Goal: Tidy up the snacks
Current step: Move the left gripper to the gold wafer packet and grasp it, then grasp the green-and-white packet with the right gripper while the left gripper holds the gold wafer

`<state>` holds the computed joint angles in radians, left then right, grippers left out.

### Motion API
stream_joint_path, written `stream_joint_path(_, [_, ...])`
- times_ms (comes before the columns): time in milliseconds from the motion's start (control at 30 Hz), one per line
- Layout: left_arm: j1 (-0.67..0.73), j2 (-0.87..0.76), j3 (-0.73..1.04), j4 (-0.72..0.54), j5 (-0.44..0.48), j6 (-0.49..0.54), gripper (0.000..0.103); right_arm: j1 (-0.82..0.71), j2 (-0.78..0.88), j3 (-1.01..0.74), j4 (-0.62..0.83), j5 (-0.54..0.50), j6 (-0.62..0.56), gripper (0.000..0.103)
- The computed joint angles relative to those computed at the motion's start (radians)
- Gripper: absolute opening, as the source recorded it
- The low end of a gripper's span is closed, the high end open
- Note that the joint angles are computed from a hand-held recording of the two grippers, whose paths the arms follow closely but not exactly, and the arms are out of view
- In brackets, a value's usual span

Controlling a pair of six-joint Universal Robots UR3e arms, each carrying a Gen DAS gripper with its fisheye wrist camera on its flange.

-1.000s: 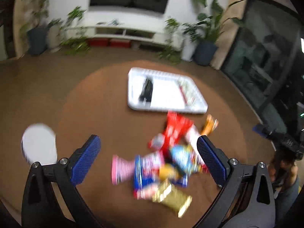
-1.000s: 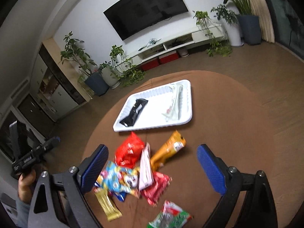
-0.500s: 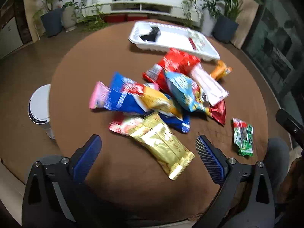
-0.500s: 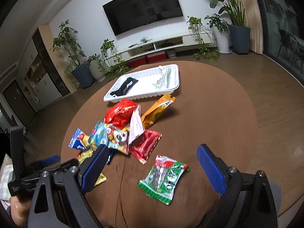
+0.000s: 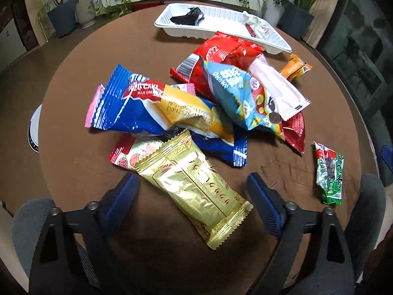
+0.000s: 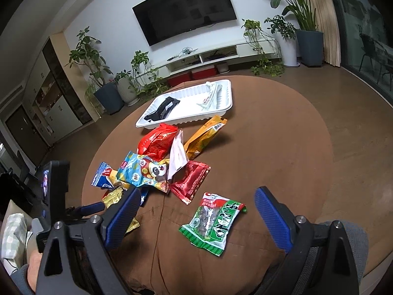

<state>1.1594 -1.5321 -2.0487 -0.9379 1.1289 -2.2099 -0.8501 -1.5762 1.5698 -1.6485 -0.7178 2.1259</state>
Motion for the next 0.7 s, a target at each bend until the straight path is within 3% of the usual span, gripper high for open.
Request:
stream_joint_path(167, [-0.007, -0.028, 0.000, 0.050, -0.004, 0.004, 0.068, -0.004, 0.009, -0.001, -0.009, -0.013, 0.011, 0.097])
stream_joint_path(400, [0.003, -0.043, 0.018, 0.042, -0.019, 0.054, 0.035, -0.015, -0.002, 0.012, -0.001, -0.020, -0.004, 0.097])
stream_joint_path(700, [0.068, -0.008, 0.030, -0.128, -0.071, 0.218, 0.029, -0.017, -0.020, 0.039, 0.006, -0.071, -0.007, 0.097])
